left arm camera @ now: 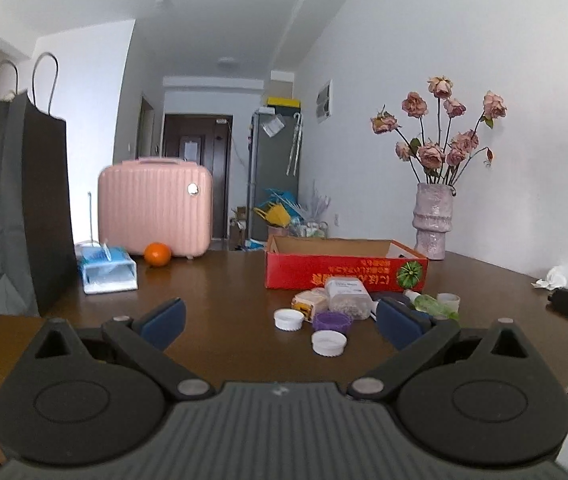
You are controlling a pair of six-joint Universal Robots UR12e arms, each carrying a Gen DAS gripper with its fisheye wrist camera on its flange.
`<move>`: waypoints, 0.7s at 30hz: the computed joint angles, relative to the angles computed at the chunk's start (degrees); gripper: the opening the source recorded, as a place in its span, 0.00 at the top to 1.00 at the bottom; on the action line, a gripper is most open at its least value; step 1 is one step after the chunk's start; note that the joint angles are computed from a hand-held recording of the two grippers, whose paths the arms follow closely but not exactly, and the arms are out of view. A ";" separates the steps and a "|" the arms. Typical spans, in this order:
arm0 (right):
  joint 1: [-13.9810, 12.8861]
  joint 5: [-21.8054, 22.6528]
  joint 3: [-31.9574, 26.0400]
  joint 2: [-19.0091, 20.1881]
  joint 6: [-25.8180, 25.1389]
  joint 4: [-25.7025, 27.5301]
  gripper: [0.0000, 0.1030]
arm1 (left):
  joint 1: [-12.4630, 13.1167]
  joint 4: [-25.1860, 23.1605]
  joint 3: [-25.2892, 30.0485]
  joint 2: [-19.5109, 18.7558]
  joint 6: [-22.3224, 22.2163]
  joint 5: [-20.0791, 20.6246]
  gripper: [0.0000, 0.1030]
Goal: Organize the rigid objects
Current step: 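Move both tools back toward the caps on the table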
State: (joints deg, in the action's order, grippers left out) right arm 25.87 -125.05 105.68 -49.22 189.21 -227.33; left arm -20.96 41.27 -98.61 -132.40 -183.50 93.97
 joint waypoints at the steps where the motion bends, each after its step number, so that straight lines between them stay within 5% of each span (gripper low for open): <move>1: -0.10 0.24 0.03 -0.02 0.93 0.93 0.00 | 0.03 -0.30 0.10 -0.06 -0.08 -0.20 0.00; 12: -2.03 2.04 -2.51 1.03 4.70 7.48 0.00 | 0.59 -11.06 5.71 -2.17 1.67 -5.48 0.00; 21: -4.33 6.51 -4.70 0.89 5.91 16.93 0.00 | 0.26 -34.12 19.70 -6.74 2.62 -8.11 0.21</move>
